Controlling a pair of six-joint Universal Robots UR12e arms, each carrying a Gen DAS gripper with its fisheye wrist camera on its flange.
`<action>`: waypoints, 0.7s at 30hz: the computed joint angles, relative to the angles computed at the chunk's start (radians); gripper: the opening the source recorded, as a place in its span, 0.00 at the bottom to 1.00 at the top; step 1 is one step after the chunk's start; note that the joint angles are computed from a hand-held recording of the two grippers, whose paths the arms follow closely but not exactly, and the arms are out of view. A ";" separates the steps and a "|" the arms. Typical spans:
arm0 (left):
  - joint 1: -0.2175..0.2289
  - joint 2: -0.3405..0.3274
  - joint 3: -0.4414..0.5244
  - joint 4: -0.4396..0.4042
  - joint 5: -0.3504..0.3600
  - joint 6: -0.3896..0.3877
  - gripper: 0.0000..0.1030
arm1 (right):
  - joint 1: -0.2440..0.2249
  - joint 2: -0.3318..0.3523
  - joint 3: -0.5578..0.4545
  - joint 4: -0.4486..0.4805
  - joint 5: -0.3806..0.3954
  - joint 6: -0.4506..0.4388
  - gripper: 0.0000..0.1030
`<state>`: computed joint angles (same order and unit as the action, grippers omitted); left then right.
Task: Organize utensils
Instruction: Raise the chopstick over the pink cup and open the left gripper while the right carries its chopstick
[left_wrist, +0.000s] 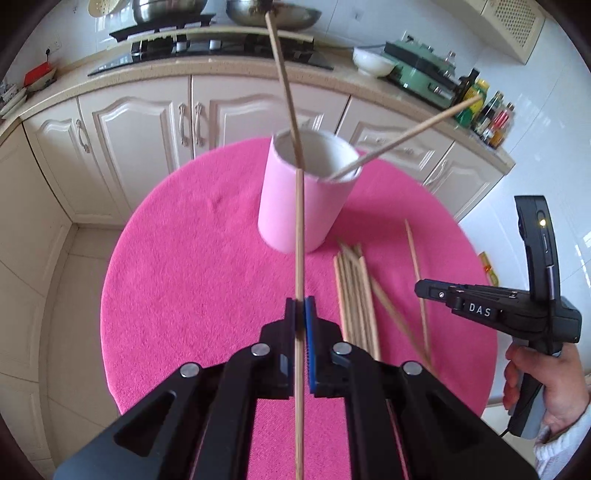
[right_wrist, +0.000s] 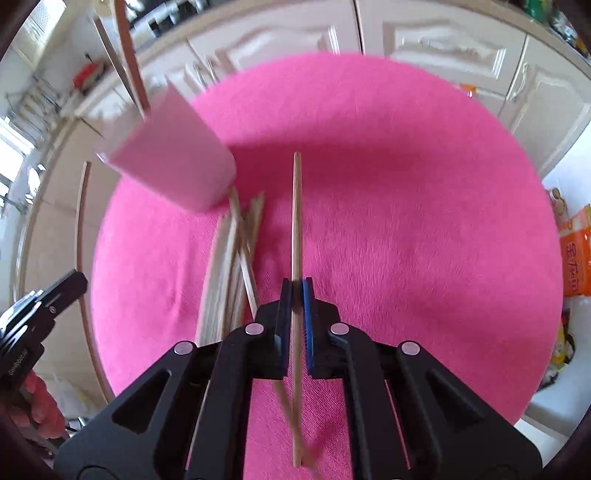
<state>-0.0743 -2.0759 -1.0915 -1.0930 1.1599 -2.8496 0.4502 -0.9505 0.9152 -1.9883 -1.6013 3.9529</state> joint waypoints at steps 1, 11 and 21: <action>0.002 0.004 -0.006 0.025 -0.017 -0.010 0.05 | -0.001 -0.008 0.011 -0.025 -0.007 0.005 0.06; 0.025 0.016 -0.030 0.289 -0.160 -0.131 0.05 | 0.042 -0.035 0.030 -0.277 -0.159 0.038 0.06; 0.022 -0.070 0.091 0.516 -0.208 -0.352 0.05 | 0.073 0.040 -0.107 -0.590 -0.336 -0.101 0.06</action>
<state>-0.0519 -2.1460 -1.0001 -0.5769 0.9519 -3.2019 0.5230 -0.9103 0.8079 -2.5788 -1.9377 3.8516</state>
